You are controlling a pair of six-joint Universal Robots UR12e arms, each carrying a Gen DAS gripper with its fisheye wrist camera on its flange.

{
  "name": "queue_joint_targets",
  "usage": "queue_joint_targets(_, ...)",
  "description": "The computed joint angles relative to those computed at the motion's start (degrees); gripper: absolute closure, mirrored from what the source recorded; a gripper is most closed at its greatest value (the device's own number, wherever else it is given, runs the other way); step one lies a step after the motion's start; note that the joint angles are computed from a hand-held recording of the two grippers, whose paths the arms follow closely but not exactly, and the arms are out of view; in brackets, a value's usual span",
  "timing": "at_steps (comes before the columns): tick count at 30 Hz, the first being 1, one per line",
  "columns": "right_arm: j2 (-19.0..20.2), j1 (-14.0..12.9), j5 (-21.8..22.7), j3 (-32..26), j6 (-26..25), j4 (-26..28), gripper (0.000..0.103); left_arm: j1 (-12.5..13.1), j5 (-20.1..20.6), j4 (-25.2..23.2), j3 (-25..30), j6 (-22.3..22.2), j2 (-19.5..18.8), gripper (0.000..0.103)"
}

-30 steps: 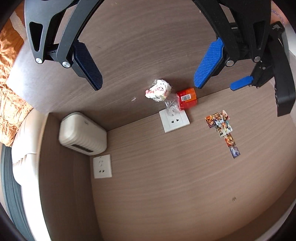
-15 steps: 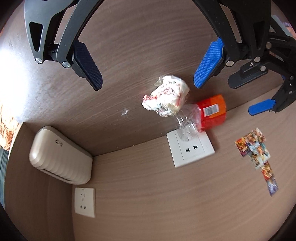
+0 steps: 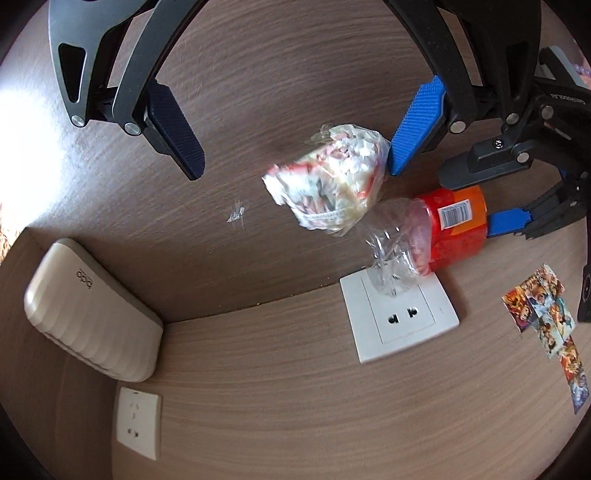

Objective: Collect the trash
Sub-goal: 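Grasp the orange bottle with the left tool while the right tool grasps the tissue bundle, then carry the bottle and tissues to the bin and open both tools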

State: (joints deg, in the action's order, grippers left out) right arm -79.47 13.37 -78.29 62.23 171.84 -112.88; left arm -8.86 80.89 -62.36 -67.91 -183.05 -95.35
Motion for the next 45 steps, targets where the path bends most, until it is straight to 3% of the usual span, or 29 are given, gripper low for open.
queue_joint_targets(4,1.8,0.0,1.2,-2.4,-2.7,2.5,0.036,0.2,-2.7,-1.7,1.8,2.0,-1.5,0.041)
queue_joint_targets(7,3.0,-0.2,2.8,-3.9,-4.0,3.6,0.044,0.0,-3.5,-3.5,3.2,3.9,-2.7,0.053)
queue_joint_targets(8,3.3,-0.2,2.7,-4.3,-4.2,3.5,0.046,0.0,-3.8,-4.1,3.7,4.2,-3.1,0.060)
queue_joint_targets(10,4.0,-0.2,2.1,-5.2,-4.6,3.5,0.046,-0.3,-3.4,-5.0,4.7,4.6,-4.0,0.066)
queue_joint_targets(16,5.6,-0.6,2.0,-7.2,-5.5,4.1,0.047,0.1,-7.5,-4.5,5.4,3.0,-4.8,0.086)
queue_joint_targets(21,5.8,-1.2,3.1,-7.6,-3.8,4.1,0.047,-1.0,-5.4,-2.5,5.3,1.0,-4.6,0.091)
queue_joint_targets(28,2.7,-2.4,4.0,-3.7,-3.6,0.5,0.047,-2.2,-1.3,-1.6,6.3,-1.8,-4.1,0.095)
queue_joint_targets(37,-4.3,-6.4,10.1,2.3,-0.8,-5.6,0.047,-7.0,7.9,-2.1,8.2,-1.1,-2.4,0.096)
queue_joint_targets(45,-10.5,-9.0,12.4,5.8,1.2,-7.5,0.047,-11.9,11.4,-1.2,10.4,-1.9,-2.7,0.097)
